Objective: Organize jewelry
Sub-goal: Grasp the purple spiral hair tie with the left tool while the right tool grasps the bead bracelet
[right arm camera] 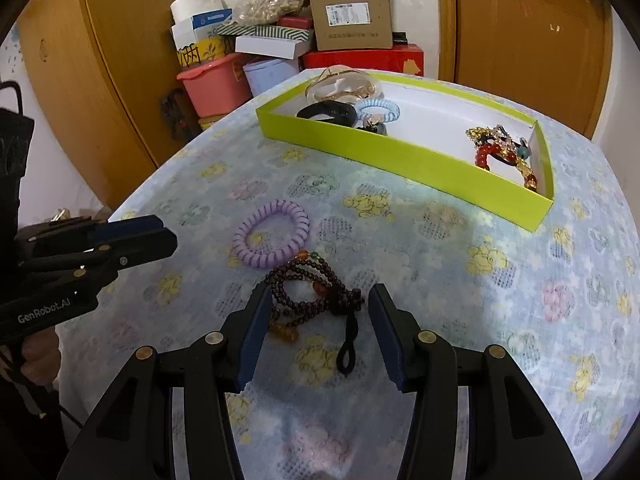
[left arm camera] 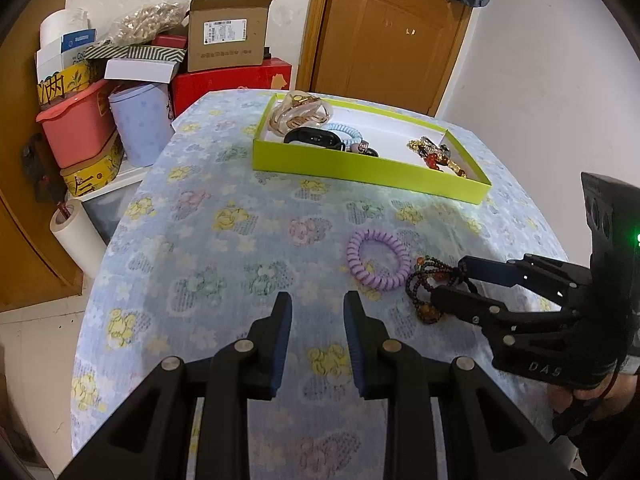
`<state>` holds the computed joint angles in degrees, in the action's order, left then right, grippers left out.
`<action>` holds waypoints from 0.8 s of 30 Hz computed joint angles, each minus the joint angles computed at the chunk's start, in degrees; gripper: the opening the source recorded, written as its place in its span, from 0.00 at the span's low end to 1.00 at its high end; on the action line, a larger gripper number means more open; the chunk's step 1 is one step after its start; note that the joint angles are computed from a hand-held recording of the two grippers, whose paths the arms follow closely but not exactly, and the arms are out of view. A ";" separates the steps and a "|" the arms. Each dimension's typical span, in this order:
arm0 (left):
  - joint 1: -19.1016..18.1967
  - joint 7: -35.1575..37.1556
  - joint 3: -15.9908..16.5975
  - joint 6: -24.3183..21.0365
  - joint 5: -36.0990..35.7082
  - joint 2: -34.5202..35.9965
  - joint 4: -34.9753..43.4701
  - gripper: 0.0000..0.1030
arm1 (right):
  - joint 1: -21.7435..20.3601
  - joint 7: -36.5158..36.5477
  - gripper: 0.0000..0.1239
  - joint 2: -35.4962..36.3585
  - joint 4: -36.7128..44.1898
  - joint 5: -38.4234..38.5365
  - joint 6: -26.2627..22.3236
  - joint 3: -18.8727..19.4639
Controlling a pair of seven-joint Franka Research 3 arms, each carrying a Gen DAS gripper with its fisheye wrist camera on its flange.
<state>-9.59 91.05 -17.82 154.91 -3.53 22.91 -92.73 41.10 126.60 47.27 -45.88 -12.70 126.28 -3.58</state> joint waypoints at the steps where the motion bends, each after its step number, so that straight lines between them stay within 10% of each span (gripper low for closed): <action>1: -0.02 0.14 -0.11 -0.24 -0.04 0.45 0.68 0.27 | 0.38 0.35 0.36 0.35 0.72 -0.63 -1.01 -0.57; 5: -0.24 1.01 -0.63 -1.49 -0.22 2.65 3.99 0.27 | 0.20 2.02 0.20 -2.34 -3.81 -1.21 0.81 -0.68; 19: -5.33 -0.77 1.76 -8.45 4.49 11.20 16.64 0.27 | 0.34 7.56 0.16 -11.71 -17.96 -6.23 6.89 -0.37; 24: -7.96 -3.21 4.03 -9.42 10.54 12.52 19.05 0.09 | 0.00 9.48 0.16 -13.77 -20.68 -7.69 8.27 -0.08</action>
